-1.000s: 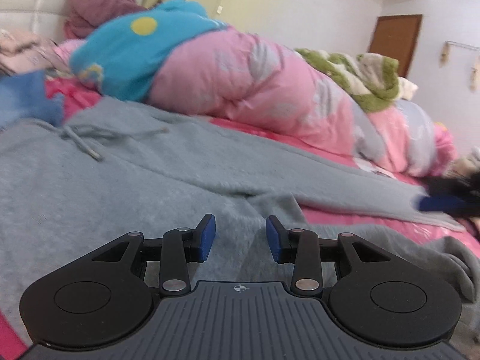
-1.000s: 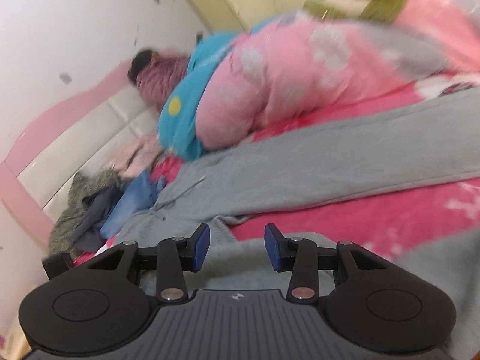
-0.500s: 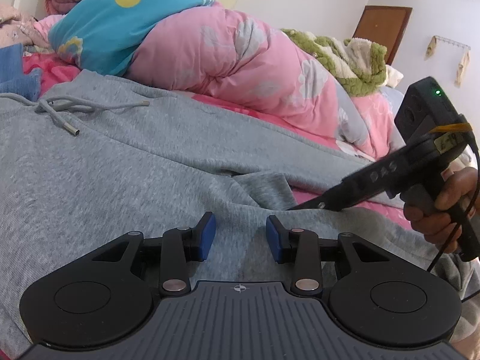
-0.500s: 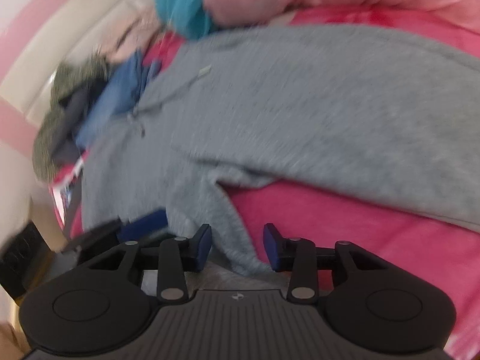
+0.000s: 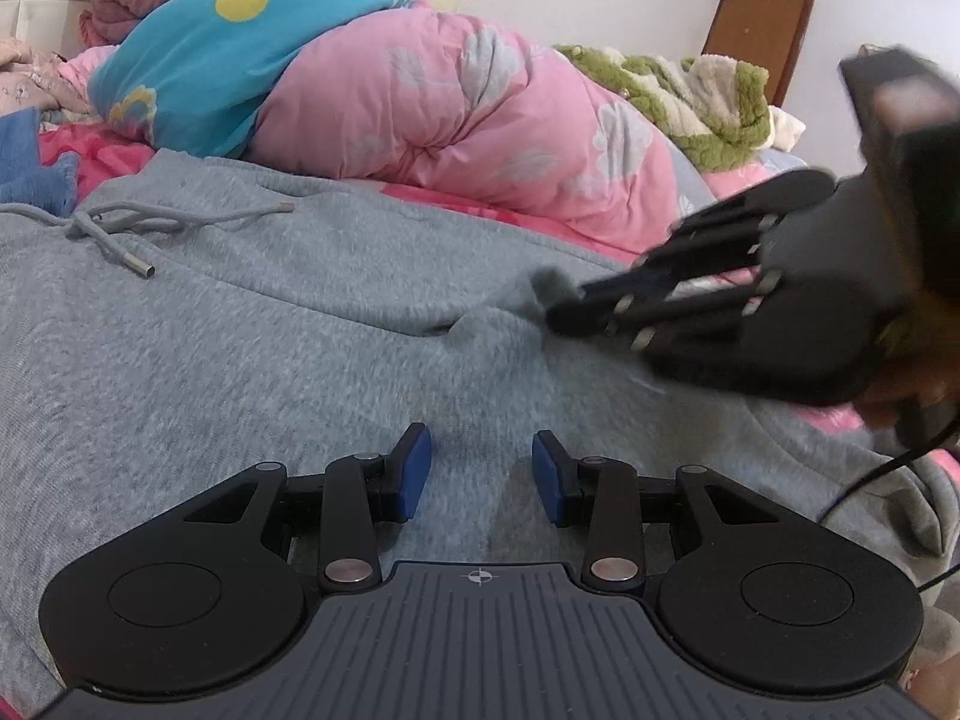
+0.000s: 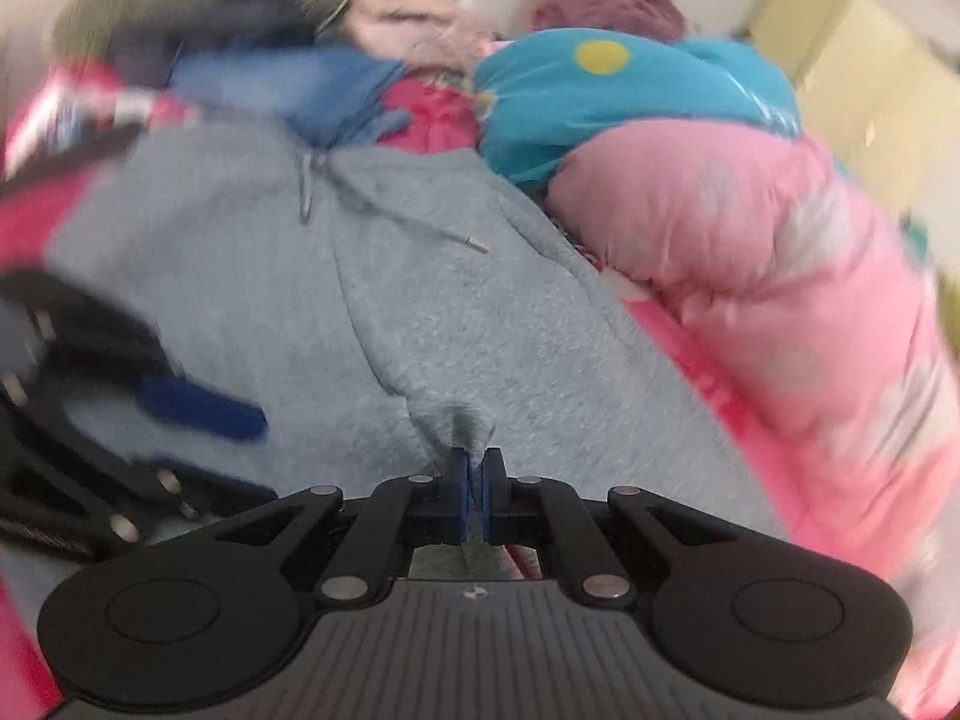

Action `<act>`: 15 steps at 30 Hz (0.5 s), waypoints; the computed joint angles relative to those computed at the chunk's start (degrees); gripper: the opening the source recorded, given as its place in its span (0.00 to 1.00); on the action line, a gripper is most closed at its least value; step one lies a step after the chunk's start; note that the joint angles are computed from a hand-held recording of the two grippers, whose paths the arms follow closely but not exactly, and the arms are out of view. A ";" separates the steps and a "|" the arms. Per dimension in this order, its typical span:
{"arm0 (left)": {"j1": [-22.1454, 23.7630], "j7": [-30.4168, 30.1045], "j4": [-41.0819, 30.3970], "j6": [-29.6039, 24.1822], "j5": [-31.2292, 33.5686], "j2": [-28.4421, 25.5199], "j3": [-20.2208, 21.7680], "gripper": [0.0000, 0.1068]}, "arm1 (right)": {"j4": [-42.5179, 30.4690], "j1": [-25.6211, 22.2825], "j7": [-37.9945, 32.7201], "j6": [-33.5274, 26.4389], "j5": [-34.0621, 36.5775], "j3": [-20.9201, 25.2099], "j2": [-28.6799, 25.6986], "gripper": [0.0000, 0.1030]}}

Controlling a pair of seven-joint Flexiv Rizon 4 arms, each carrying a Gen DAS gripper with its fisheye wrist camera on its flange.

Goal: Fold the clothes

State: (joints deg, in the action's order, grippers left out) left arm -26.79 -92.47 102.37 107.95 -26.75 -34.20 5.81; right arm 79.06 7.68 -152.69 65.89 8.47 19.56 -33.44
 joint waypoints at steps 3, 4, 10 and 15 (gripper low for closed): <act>-0.14 0.11 -0.11 -0.14 0.08 -0.07 0.22 0.34 | 0.90 1.45 2.18 2.97 -2.12 -2.42 -1.55 0.06; -0.19 0.11 -0.13 -0.17 0.08 -0.09 0.29 0.35 | -0.69 0.94 4.62 1.11 -1.47 -2.24 -2.27 0.07; -0.94 0.07 -0.29 -0.37 -0.28 -0.24 1.09 0.35 | -7.60 -0.32 23.73 -0.22 1.92 -5.80 -4.14 0.16; -1.44 0.12 -0.39 -0.34 -0.58 -0.40 1.62 0.35 | -14.18 -8.27 31.96 -14.30 9.48 -2.25 -4.47 0.23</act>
State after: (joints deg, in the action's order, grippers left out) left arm -28.23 -92.35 101.98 107.61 -27.33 -34.60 7.44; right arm 64.88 -0.58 -120.73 51.59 17.95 17.31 -37.91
